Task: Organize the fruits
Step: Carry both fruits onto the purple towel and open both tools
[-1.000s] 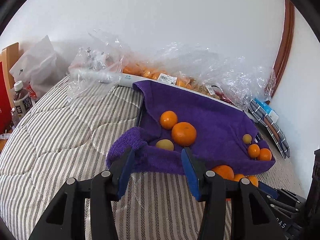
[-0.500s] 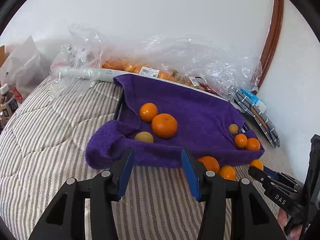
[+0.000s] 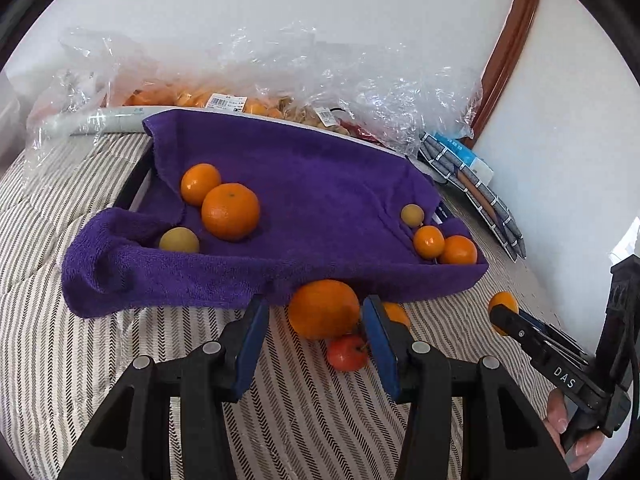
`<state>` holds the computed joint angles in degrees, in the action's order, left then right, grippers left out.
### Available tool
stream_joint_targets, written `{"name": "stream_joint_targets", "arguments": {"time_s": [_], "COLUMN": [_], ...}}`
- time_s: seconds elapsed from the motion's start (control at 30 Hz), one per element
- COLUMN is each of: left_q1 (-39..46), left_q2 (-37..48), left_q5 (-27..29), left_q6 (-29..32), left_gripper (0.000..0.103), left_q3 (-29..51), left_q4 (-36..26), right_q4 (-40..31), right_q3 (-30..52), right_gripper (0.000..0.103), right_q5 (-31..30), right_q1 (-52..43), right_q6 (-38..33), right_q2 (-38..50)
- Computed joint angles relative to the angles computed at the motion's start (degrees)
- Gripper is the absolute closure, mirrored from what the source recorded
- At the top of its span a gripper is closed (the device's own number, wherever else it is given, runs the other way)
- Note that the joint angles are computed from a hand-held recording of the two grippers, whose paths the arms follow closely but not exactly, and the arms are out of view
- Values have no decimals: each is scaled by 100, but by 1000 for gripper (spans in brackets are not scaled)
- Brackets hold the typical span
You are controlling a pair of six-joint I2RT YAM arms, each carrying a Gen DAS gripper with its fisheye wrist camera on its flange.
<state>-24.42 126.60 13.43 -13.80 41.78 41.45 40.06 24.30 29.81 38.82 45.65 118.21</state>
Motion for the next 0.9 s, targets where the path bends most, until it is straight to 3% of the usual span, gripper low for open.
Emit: {"name": "stream_joint_targets", "arguments": {"time_s": [0.13,0.37,0.47,0.53,0.9], "left_q1": [-140,-173,-143,-80,89], "left_q2": [118,297,302,299,206], "left_q5": [-132,-160,-101,9,-36], "left_q6": [-80,-243,-277,-345,-643], "left_gripper": [56,54,56,63,64], "left_q3": [351,639,588,477,177], "left_q4": [-493,-740,-635,-423,20], "right_q4": [369,721,835,829,940], "right_q3": [-157,-333,-371,-362,-399], "right_gripper": [70,70,70,70,70], "right_q5": [-144,-270,-334,-350,-224], "right_q1": [-77,-230,-277,-291,-157], "right_q6": [-18,149,171,164,61], "right_q2": [42,105,139,147,124]}}
